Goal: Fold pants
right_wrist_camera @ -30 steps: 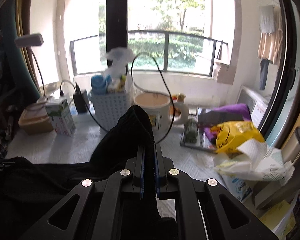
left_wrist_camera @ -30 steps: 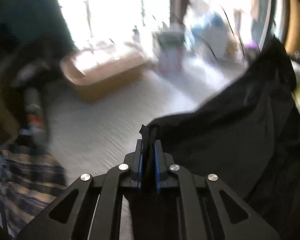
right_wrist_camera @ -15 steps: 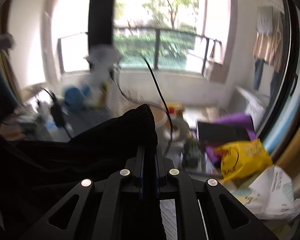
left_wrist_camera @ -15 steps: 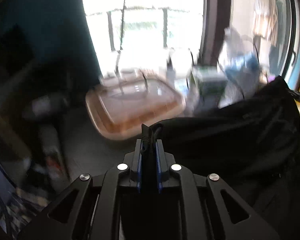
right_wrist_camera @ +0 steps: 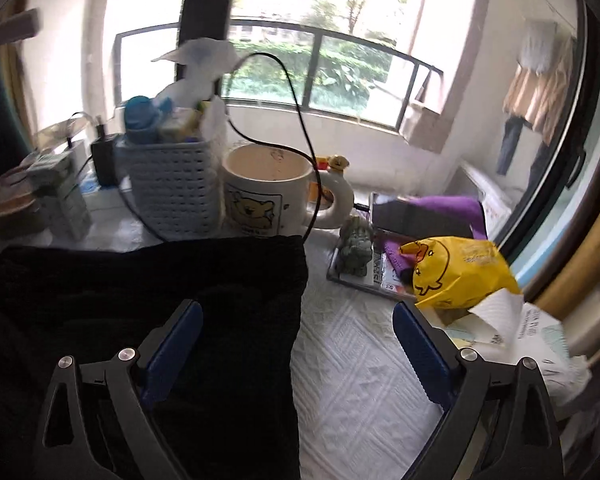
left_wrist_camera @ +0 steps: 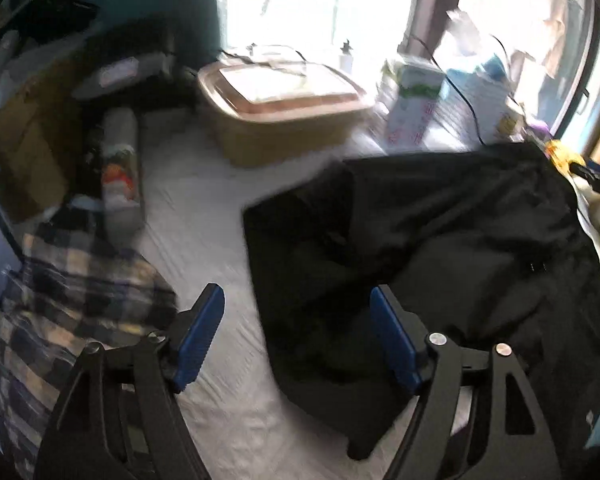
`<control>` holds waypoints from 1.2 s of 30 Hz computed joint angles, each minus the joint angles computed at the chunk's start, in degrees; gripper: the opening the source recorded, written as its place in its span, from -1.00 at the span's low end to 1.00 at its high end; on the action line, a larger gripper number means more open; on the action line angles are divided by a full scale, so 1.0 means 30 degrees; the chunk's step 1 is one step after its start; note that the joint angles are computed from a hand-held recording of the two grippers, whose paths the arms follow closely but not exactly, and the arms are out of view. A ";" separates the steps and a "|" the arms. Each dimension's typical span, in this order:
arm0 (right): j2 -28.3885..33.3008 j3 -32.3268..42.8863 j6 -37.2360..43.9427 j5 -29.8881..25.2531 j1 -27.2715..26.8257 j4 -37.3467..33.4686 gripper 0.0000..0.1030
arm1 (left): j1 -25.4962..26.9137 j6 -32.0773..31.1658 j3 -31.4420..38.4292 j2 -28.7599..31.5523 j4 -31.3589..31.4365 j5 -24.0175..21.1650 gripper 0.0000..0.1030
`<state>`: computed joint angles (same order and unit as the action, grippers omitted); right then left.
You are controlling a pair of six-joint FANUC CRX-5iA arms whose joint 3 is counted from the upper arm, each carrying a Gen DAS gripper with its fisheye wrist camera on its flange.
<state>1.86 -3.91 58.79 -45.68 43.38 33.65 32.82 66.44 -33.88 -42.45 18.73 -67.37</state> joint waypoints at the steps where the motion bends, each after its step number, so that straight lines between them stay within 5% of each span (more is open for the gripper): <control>1: -0.0027 0.0045 0.0595 -0.0234 0.0101 -0.0383 0.88 | -0.0469 0.0378 0.0116 0.0276 -0.0439 0.0038 0.47; 3: -0.0041 0.0083 0.1175 -0.0558 0.0326 -0.0936 0.88 | -0.0968 0.1048 0.0251 0.0491 -0.0999 0.0454 0.46; 12: 0.0110 0.0466 0.2931 -0.0578 0.1061 -0.3030 0.88 | -0.0548 -0.0401 0.0752 0.2880 0.2281 0.2844 0.42; 14: 0.0198 0.0597 0.2949 -0.0488 0.1143 -0.3071 0.88 | -0.0876 -0.0936 0.0799 0.3271 0.2683 0.3164 -0.27; 17: 0.0348 0.0798 0.3146 -0.0343 0.1113 -0.3279 0.71 | -0.2122 0.0032 0.1804 0.4827 0.0811 0.2935 -0.66; 24: 0.1068 0.1424 0.4538 -0.0877 0.0947 -0.4631 0.12 | -0.5922 0.3017 0.3767 0.4140 -0.6204 0.4016 -0.90; 31: 0.1297 0.1422 0.4751 -0.0767 0.1161 -0.4900 0.08 | -0.3880 -0.0701 0.3086 0.4504 -0.2096 0.0853 -0.91; 36: 0.1230 0.1296 0.4476 -0.0843 0.1118 -0.4845 0.08 | -0.1642 -0.1432 0.1514 0.3319 0.0897 -0.0248 -0.88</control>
<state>5.55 -0.02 72.22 -48.21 46.73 19.12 27.89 62.15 -29.34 -32.49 21.42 -68.12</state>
